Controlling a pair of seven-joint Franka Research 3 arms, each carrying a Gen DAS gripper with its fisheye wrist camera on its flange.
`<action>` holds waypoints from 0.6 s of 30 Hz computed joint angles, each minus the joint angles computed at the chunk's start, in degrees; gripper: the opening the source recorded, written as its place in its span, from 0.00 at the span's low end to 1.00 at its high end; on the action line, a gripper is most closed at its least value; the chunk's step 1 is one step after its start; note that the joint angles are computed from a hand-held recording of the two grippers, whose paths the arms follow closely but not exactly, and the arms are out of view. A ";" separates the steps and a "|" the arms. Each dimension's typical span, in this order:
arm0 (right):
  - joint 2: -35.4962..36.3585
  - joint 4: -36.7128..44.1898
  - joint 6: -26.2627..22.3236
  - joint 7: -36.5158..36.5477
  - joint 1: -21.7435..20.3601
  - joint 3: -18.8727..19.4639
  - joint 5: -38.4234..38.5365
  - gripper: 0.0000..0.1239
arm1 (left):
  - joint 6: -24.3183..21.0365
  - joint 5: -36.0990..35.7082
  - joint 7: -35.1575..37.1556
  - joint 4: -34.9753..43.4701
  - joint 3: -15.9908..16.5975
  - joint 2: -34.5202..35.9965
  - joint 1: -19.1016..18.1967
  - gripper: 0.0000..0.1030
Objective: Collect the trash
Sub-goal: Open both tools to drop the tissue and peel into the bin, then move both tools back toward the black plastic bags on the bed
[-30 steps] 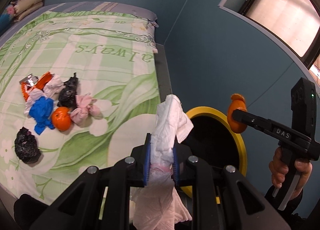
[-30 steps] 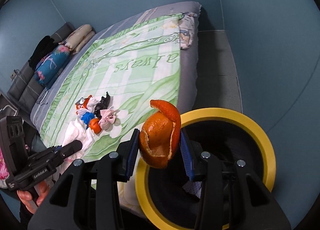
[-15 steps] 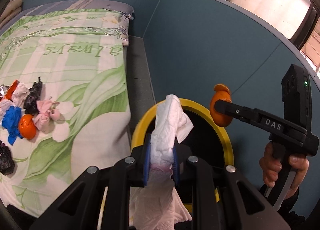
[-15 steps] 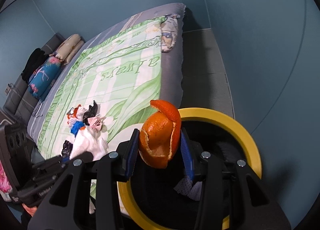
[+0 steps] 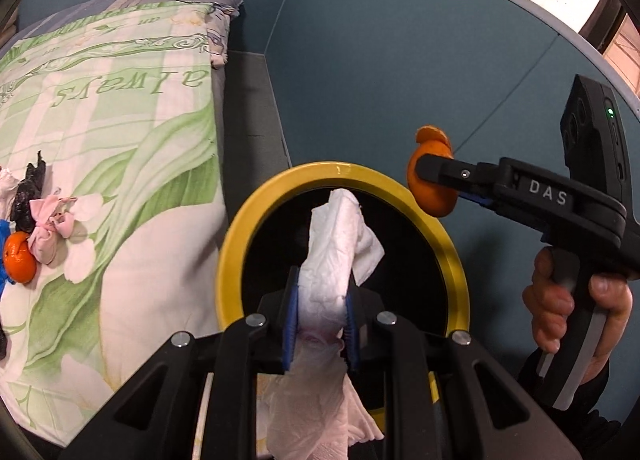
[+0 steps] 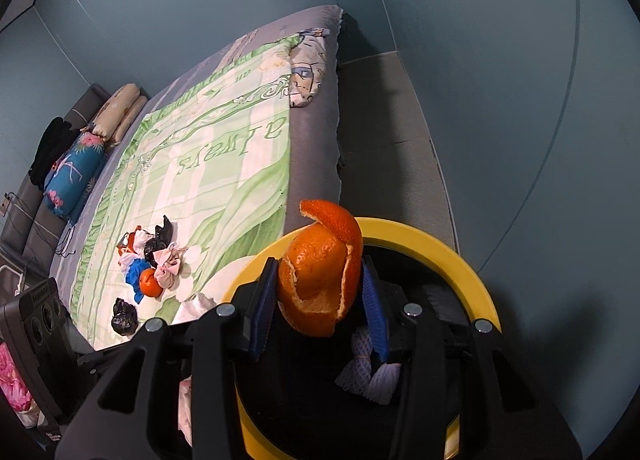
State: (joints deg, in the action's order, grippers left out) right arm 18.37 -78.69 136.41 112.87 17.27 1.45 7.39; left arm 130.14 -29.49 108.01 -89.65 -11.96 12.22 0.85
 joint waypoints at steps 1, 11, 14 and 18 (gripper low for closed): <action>-0.11 -0.19 0.09 -0.02 -0.14 -0.04 0.18 0.32 | 0.36 -0.39 0.49 -0.16 -0.11 -0.06 0.06 0.20; -1.47 -2.12 2.05 1.67 -0.76 -0.40 0.47 0.39 | 4.05 -1.81 0.83 -3.62 0.84 -2.85 0.21 0.61; -1.57 -2.06 2.19 1.28 -0.88 -0.14 0.73 0.39 | 4.33 -1.11 0.08 -3.91 1.51 -3.14 0.47 0.61; -1.15 -1.24 1.93 0.27 -0.82 0.21 1.15 0.39 | 5.17 0.19 -1.17 -4.60 2.32 -3.80 1.00 0.64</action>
